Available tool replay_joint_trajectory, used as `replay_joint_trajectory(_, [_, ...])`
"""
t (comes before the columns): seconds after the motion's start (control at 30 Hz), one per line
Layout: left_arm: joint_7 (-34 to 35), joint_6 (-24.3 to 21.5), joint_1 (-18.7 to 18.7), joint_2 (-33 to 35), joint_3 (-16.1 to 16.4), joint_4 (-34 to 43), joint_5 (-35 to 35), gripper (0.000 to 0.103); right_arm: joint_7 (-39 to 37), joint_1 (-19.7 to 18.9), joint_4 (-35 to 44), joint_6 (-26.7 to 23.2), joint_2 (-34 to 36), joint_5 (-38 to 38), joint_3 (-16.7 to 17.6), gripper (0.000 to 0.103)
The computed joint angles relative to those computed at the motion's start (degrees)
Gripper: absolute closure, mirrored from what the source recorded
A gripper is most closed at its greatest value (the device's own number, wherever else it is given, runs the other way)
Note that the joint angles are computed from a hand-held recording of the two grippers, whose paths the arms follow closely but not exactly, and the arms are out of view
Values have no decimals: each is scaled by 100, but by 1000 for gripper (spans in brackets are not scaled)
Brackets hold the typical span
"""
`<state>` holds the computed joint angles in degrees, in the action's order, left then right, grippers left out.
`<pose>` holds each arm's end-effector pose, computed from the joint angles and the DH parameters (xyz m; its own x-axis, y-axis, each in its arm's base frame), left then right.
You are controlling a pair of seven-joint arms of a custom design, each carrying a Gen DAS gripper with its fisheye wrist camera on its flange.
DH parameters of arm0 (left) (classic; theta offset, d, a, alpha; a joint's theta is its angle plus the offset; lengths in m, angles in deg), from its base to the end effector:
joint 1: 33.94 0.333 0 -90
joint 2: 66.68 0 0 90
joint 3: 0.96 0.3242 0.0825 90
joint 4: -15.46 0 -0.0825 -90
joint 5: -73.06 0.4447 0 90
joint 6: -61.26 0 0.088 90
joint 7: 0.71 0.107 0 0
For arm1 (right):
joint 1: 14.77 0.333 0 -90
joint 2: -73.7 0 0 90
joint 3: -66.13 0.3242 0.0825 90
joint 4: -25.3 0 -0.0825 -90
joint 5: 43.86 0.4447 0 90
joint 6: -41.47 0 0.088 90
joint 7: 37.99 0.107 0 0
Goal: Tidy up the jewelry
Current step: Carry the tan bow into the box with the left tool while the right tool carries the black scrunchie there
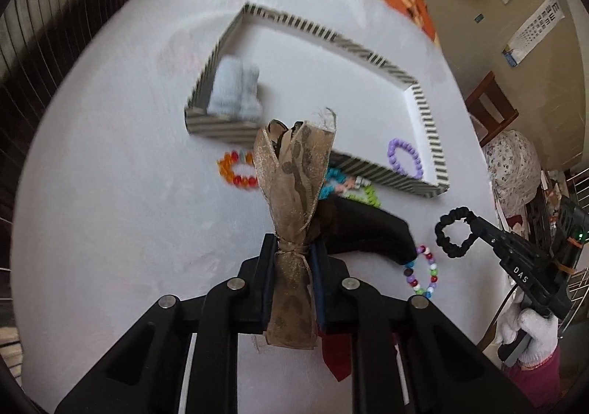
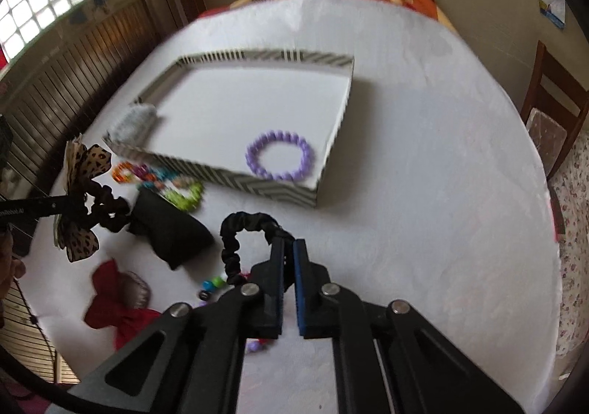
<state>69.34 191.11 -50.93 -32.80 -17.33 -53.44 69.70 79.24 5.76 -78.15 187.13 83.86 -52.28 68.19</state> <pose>0.7221 -0.4001 0.4969 -0.1812 -0.9162 0.3574 -0.9324 0.0445 -0.3587 0.6556 0.2732 0.4910 0.0499 -0.9908 -0.1257 -0.8515 0.0236 -0.5239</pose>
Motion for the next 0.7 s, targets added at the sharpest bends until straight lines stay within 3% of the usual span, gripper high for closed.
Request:
replay_joint_trajectory(0.2, [74, 53, -72, -2, 45, 277, 165, 94, 71, 15, 128, -3, -71, -140, -9, 98])
replay_joint_trajectory(0.43, [105, -317, -300, 474, 147, 1331, 403, 94, -7, -8, 547, -59, 132, -137, -35, 98])
replay_joint_trajectory(0.7, [157, -625, -341, 549, 201, 1743, 420, 94, -437, -3, 1144, -193, 428, -62, -78, 98])
